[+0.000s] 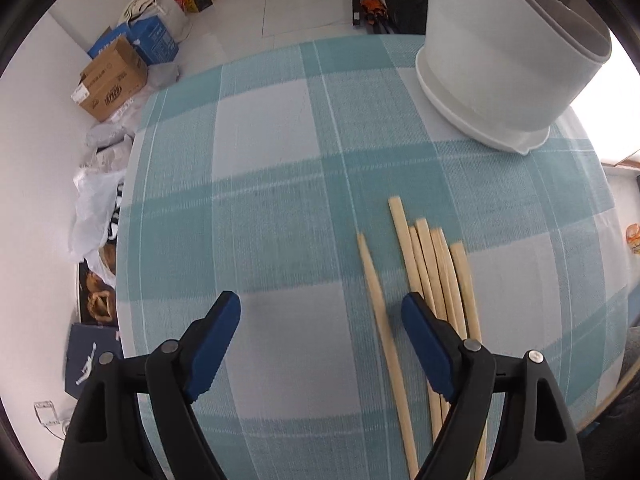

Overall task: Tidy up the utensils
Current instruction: 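Lift the chopstick with the right gripper while the left gripper grasps another chopstick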

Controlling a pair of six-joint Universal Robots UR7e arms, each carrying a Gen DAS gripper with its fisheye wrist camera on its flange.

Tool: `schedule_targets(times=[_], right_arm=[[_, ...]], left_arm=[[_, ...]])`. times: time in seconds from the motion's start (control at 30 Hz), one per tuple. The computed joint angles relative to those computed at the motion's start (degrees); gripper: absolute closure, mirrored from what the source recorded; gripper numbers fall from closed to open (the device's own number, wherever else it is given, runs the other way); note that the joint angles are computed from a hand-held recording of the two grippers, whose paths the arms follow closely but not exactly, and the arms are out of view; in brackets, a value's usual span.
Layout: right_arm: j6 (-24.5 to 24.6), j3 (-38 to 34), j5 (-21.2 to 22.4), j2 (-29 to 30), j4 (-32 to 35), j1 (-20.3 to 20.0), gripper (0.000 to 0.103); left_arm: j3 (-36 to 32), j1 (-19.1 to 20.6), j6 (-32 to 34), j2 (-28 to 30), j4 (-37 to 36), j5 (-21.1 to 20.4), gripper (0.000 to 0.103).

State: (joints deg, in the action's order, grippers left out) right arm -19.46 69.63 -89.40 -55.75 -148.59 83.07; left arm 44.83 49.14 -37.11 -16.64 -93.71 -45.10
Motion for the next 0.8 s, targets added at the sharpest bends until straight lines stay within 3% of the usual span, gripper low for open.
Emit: schedule_targets(times=[0.1, 0.2, 0.27, 0.33, 0.53, 0.8], right_arm=[[0.0, 0.1, -0.1, -0.1, 0.4, 0.0, 0.097], [-0.3, 0.1, -0.4, 0.0, 0.4, 0.1, 0.097], [-0.3, 0.0, -0.7, 0.0, 0.4, 0.2, 0.097], [0.2, -0.3, -0.9, 0.2, 0.8, 0.2, 0.097], [0.7, -0.8, 0.1, 0.2, 1.5, 0.2, 0.097], [0.4, -0.9, 0.3, 0.2, 1.5, 0.3, 0.097]], left_arm=[[-0.7, -0.2, 3.0, 0.5, -0.8, -1.3, 0.041], [-4.2, 0.0, 4.3, 1.7, 2.5, -3.9, 0.065], [-6.2, 0.1, 5.6, 2.6, 3.5, -5.7, 0.090], [-7.0, -0.1, 6.2, 3.1, 3.7, -7.2, 0.099], [-4.9, 1.3, 5.8, 1.4, -1.8, -10.6, 0.100], [-5.7, 0.7, 6.8, 2.4, -1.5, -9.2, 0.100]])
